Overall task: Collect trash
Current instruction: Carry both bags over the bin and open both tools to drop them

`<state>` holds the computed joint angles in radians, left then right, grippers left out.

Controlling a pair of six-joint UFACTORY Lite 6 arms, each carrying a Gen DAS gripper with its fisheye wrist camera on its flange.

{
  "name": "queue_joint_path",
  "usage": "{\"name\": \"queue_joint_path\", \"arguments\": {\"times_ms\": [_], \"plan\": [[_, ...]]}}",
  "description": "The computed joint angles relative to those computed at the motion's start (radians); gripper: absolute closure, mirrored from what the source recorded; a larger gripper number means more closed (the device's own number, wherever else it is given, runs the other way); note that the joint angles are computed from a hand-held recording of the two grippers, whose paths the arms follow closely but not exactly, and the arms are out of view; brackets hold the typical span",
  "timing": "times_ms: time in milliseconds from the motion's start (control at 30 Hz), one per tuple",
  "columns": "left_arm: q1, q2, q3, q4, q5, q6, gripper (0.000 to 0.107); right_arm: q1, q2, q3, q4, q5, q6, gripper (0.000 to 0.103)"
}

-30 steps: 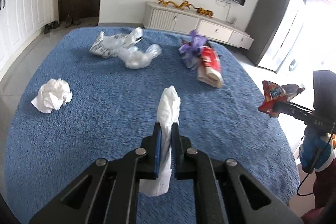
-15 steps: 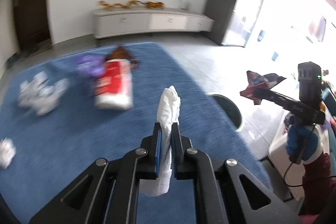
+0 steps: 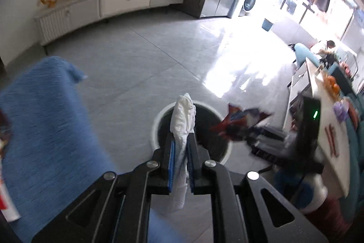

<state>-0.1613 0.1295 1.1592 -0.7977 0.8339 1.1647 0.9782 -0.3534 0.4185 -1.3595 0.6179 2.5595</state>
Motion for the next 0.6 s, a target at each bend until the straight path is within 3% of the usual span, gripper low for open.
{"name": "queue_joint_path", "arguments": {"times_ms": [167, 267, 300, 367, 400, 600], "plan": [[-0.143, 0.234, 0.176, -0.007, -0.043, -0.157, 0.096, -0.168, 0.07, -0.068, -0.201, -0.142, 0.156, 0.066], [-0.183, 0.324, 0.258, 0.004, -0.04, -0.222, 0.093, -0.226, 0.134, -0.074, -0.29, -0.172, 0.238, 0.057], [-0.184, 0.34, 0.268, 0.0, -0.034, -0.228, 0.09, -0.232, 0.149, -0.075, -0.296, -0.171, 0.251, 0.053], [-0.185, 0.372, 0.297, -0.023, -0.019, -0.243, 0.061, -0.233, 0.157, -0.084, -0.29, -0.166, 0.263, 0.051], [-0.181, 0.379, 0.306, -0.039, -0.015, -0.241, 0.055, -0.227, 0.156, -0.089, -0.273, -0.161, 0.26, 0.05], [-0.165, 0.332, 0.268, -0.068, 0.002, -0.206, 0.052, -0.162, 0.084, -0.109, -0.074, -0.099, 0.116, 0.046]]}}
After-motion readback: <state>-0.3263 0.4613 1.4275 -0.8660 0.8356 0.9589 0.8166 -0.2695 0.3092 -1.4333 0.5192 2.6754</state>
